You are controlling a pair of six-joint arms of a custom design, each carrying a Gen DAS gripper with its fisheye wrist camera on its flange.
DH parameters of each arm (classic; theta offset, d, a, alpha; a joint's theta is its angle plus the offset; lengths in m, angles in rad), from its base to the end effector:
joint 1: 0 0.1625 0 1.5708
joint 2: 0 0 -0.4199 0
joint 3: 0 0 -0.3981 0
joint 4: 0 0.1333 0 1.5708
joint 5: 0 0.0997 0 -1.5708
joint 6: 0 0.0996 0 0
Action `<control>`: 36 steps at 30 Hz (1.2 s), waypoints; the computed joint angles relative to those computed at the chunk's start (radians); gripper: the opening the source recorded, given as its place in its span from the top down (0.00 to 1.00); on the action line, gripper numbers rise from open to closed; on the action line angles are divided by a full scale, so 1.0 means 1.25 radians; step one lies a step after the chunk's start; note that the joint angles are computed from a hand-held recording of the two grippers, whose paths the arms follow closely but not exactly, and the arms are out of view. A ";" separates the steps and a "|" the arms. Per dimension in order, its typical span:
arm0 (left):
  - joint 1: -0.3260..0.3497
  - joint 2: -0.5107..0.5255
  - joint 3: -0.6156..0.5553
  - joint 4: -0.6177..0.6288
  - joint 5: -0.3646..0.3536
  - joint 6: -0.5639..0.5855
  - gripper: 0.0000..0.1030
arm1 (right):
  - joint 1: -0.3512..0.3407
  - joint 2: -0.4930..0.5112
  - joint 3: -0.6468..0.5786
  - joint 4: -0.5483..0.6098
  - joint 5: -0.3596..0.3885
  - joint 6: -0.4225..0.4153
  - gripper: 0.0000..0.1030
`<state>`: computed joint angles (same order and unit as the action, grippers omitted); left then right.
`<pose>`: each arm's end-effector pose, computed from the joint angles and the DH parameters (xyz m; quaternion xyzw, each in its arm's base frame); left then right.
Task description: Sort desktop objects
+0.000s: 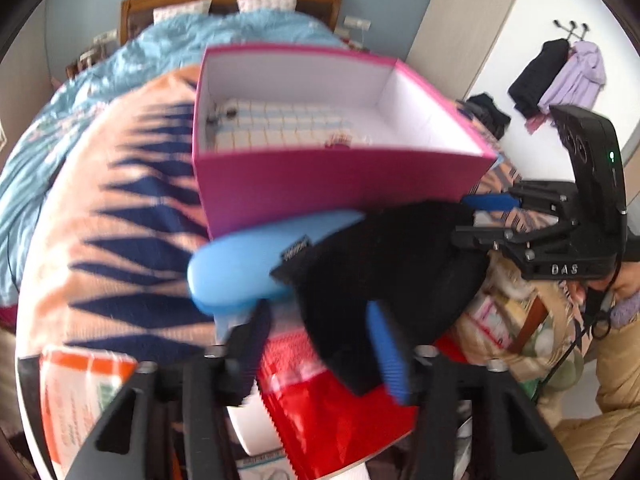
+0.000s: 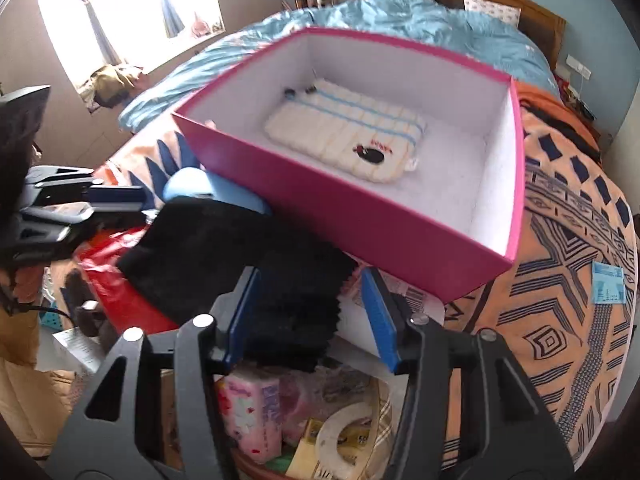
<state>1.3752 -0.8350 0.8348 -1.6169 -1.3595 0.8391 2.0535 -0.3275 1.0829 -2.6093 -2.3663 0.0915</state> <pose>-0.0011 -0.7990 0.3812 0.4896 0.8653 0.0115 0.1073 0.4276 -0.6820 -0.0144 0.1238 -0.9059 0.2333 0.3309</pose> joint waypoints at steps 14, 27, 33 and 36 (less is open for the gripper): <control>0.001 0.035 -0.032 0.092 -0.002 -0.024 0.71 | 0.001 0.057 -0.091 0.071 -0.014 -0.073 0.90; 0.004 -0.028 0.032 -0.033 -0.089 0.013 0.90 | 0.041 0.058 -0.037 -0.194 -0.034 -0.221 0.94; -0.001 -0.035 0.025 -0.060 -0.114 0.029 0.90 | 0.052 0.059 -0.044 -0.239 -0.036 -0.242 0.94; -0.005 -0.034 0.016 -0.064 -0.124 0.030 0.90 | 0.057 0.056 -0.041 -0.265 -0.035 -0.258 0.94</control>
<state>1.3686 -0.8774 0.8543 -1.6966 -1.5151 0.8764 2.1243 -0.2573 1.0313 -2.9405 -2.4106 -0.2304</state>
